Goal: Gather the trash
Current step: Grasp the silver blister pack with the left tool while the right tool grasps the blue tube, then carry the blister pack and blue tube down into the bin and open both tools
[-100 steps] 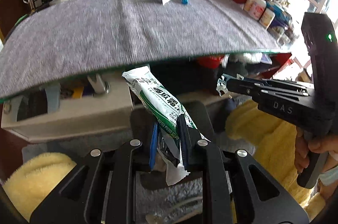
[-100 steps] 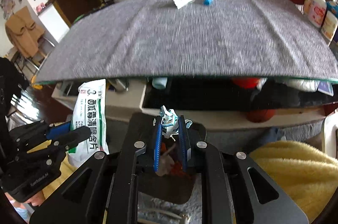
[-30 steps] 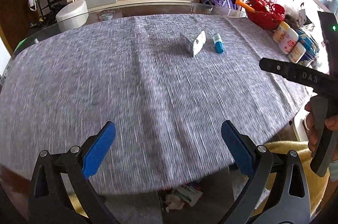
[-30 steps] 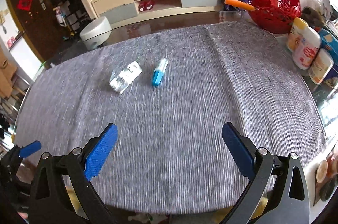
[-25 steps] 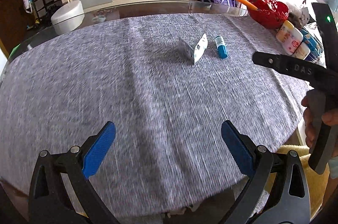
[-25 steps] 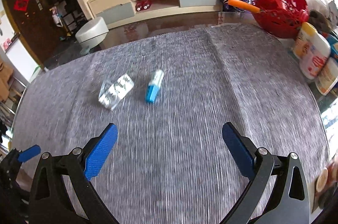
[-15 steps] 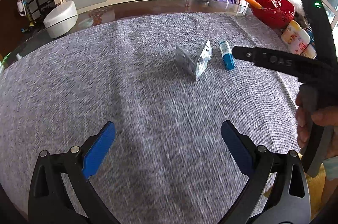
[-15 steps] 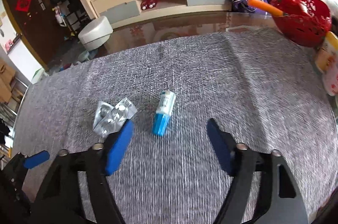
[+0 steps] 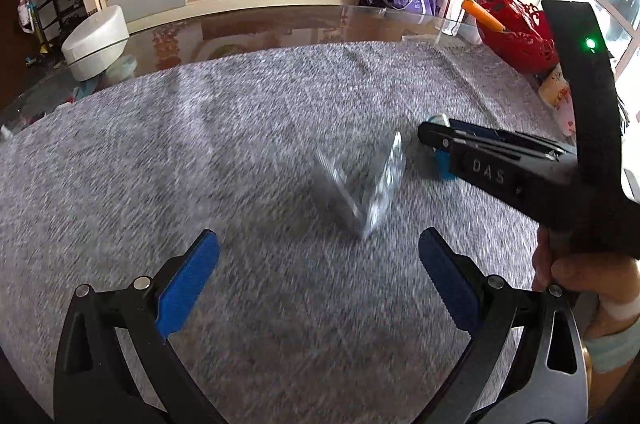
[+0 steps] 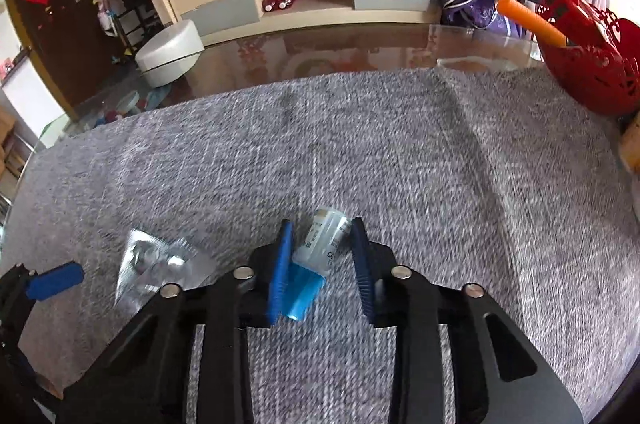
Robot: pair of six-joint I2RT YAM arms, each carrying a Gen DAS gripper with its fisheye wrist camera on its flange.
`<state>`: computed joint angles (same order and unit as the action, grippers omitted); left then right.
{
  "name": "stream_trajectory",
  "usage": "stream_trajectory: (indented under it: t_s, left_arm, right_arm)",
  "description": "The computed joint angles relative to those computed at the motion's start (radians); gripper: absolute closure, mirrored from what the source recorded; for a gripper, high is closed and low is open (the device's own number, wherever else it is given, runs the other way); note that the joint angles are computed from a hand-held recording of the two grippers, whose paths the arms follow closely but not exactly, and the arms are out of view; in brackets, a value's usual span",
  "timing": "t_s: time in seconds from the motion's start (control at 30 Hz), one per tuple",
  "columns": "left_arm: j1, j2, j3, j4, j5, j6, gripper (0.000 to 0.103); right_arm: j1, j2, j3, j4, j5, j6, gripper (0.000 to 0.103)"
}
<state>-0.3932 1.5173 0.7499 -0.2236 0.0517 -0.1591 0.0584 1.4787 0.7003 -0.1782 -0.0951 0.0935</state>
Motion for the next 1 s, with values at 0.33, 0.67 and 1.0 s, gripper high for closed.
stream_trajectory:
  t_s: [0.33, 0.67, 1.0]
  left_arm:
    - [-0.031, 0.148, 0.116, 0.025, 0.010, -0.010, 0.043]
    - [-0.039, 0.002, 0.038, -0.030, 0.002, -0.010, 0.062]
    - [-0.081, -0.490, -0.153, -0.279, -0.046, -0.076, 0.062]
  right_arm:
    - [-0.071, -0.011, 0.006, -0.033, -0.082, -0.060, 0.083]
    - [-0.073, -0.190, -0.056, -0.140, -0.099, -0.058, 0.083]
    - [0.071, -0.588, -0.109, -0.440, -0.008, 0.002, 0.083]
